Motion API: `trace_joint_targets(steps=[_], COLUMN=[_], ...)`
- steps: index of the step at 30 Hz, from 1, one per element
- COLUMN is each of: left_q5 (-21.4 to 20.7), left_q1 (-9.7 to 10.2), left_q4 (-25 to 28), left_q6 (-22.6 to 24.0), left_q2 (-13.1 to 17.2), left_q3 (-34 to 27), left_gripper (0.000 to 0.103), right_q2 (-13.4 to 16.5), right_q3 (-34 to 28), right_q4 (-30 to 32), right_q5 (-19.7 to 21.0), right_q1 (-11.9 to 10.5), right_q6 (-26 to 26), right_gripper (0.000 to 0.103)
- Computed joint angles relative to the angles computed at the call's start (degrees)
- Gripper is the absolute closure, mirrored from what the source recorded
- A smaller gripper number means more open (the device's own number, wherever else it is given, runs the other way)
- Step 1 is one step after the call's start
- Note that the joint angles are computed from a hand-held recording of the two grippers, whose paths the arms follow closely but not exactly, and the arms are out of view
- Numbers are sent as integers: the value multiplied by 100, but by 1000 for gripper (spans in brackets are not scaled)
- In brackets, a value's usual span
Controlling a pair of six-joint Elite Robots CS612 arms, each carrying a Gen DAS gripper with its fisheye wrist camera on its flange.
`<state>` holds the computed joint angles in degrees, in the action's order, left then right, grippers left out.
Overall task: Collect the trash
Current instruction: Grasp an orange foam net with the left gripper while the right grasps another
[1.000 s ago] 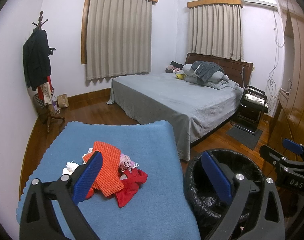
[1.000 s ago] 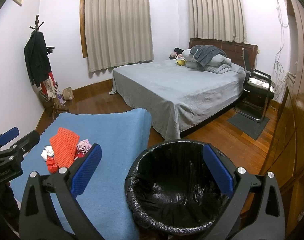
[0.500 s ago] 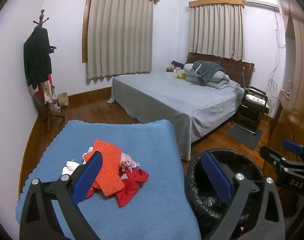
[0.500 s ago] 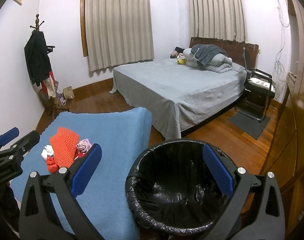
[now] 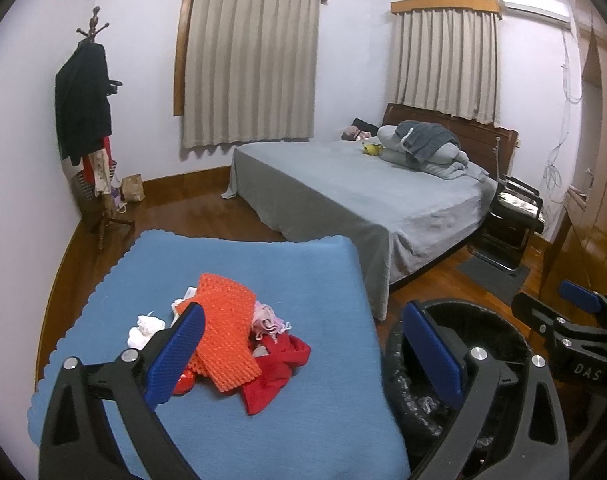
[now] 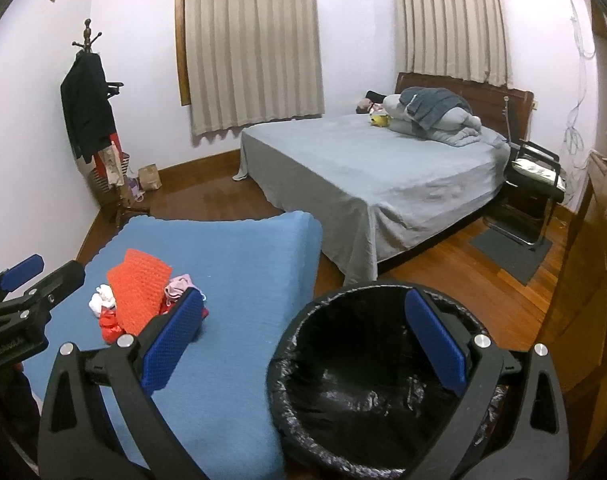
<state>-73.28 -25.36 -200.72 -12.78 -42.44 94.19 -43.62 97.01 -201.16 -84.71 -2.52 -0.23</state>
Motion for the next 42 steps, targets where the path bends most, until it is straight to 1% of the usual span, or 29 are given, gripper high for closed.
trace_joint_targets(steps=[4,10,15,19,22,25,26,27,29,30,34,36,39,41,42], left_q5=[117,264,430,570,547,380,317,285,194,133,-236,-399,-573,-721,-816], left_q1=[31,193,394,521,642,758,782,794,814,827,879,895,903,931,948], left_q4=[105,265,287,440,523,477,429,406,449,494,682,843,1145,1209,1202], left_q6=[-69,-182,-294,-366,-413,-455,-441,-416,-340,-327,-276,-289,-353,-396,-432], left_q2=[28,152,340,497,628,780,829,871,963,995,1151,1219,1317,1352,1364], left_q3=[-49,-212,-381,-538,-692,-838,-878,-919,-1038,-1089,-1317,-1435,-1603,-1658,-1668], left_gripper=[6,6,6,6,6,6,7,7,12,14,22,26,34,53,57], right_q2=[95,320,625,919,1127,1342,1403,1462,1569,1605,1703,1741,1782,1794,1801], right_q3=[-224,-643,-1157,-1606,-1918,-2248,-2349,-2456,-2638,-2688,-2842,-2894,-2958,-2975,-2987], right_q4=[116,373,764,1100,1369,1590,1687,1811,2006,2048,2163,2206,2269,2306,2312], right_q5=[58,216,308,452,616,709,744,755,700,695,618,589,623,650,657], right_q1=[59,169,293,372,407,461,475,491,514,509,525,534,528,524,530], right_q6=[-115,-222,-290,-396,-479,-529,-568,-634,-668,-647,-649,-674,-687,-732,-760], right_gripper=[5,5,5,5,5,5,7,10,17,17,17,17,17,17,17])
